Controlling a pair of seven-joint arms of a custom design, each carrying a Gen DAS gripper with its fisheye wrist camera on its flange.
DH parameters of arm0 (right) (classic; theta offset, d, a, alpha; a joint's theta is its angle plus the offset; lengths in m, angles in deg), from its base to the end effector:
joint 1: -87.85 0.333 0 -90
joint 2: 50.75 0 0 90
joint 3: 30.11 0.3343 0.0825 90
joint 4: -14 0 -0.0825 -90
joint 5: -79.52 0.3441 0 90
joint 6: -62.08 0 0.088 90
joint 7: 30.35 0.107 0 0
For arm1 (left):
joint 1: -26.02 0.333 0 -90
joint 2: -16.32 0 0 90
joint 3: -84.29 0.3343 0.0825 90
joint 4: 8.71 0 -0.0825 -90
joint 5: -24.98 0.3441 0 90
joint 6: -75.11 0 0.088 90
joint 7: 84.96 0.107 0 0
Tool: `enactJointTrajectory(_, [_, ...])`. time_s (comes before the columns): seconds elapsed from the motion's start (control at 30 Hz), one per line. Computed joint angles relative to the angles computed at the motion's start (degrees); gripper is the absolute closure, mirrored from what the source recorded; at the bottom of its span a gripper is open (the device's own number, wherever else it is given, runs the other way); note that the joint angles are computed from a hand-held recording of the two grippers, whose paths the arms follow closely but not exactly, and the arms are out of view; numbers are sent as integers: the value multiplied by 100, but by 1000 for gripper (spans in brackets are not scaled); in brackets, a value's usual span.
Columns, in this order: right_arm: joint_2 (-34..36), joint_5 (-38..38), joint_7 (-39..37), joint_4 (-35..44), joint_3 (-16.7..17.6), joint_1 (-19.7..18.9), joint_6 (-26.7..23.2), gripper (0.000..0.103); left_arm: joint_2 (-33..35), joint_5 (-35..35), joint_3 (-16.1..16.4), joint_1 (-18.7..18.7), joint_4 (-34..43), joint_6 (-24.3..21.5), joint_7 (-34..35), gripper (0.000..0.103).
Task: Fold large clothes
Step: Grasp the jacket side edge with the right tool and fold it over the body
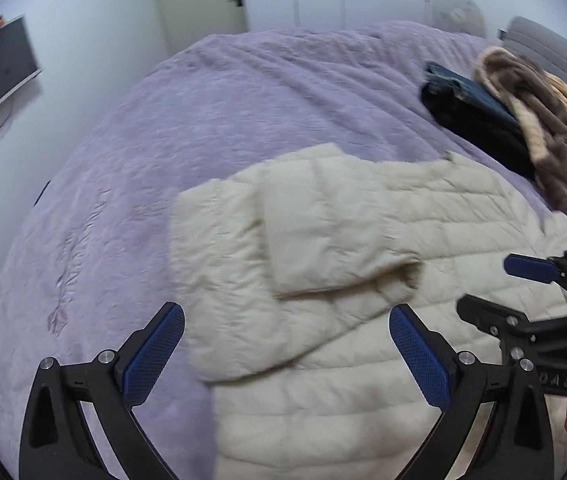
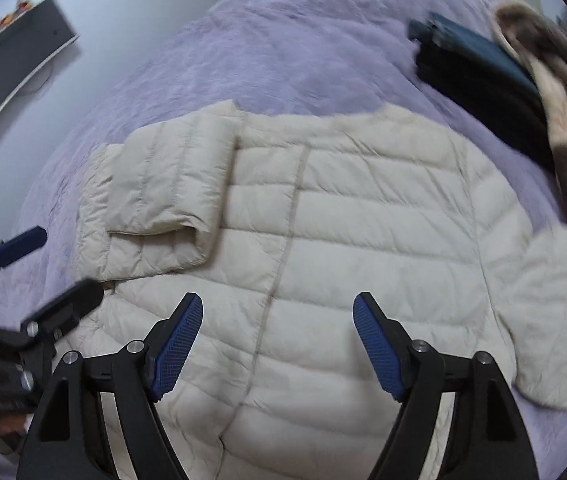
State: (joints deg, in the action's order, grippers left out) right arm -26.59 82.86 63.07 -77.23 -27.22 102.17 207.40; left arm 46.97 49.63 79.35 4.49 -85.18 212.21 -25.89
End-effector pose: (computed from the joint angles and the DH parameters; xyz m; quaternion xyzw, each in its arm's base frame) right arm 0.6591 0.1970 0.4827 -0.7450 0.6143 -0.1209 0.2303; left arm 0.6570 -0.3049 0.5090 -0.6265 0.7186 -0.1993 0.2267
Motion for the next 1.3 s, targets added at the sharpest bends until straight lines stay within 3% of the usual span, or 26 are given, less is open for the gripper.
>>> enactJointTrajectory(0.17, [835,-1409,-173,1182,-380,713,-233,23,186,22,363,291,175,-213,-771,0])
enactJointTrajectory(0.37, [1518,-2344,27,1885,-840,1170,-110,23,663,-345,285,674,523,-408,-942,0])
enactJointTrajectory(0.4, [1536,-2403,178,1869,-886,1199,-14,29,691,-403,255,700,510,-395,-925,0])
enactJointTrajectory(0.43, [1560,-2368,286,1904,-869,1180,-7,59,726,-442,236,714,523,-383,-895,0])
enactJointTrajectory(0.47, [1595,-2362,486,1964,-916,1206,-72,78,759,-445,240,699,551,-399,-874,0])
enactJointTrajectory(0.5, [1553,-2293,718,1921,-920,1180,-52,89,770,-433,243,676,556,-399,-846,0])
enactJointTrajectory(0.8, [355,-721,2943,58,-529,399,540,94,866,-400,231,570,714,-397,-479,0])
enactJointTrajectory(1.1, [-472,2061,3208,-1797,466,-667,1623,94,984,-315,267,459,837,-609,-226,0])
enactJointTrajectory(1.2, [-605,2553,3214,-1999,507,-749,1667,93,1097,-403,246,477,1038,-851,-145,0])
enactJointTrajectory(1.3, [-825,2269,3503,-2140,212,-561,1500,93,1011,-487,235,517,1045,-887,-206,0])
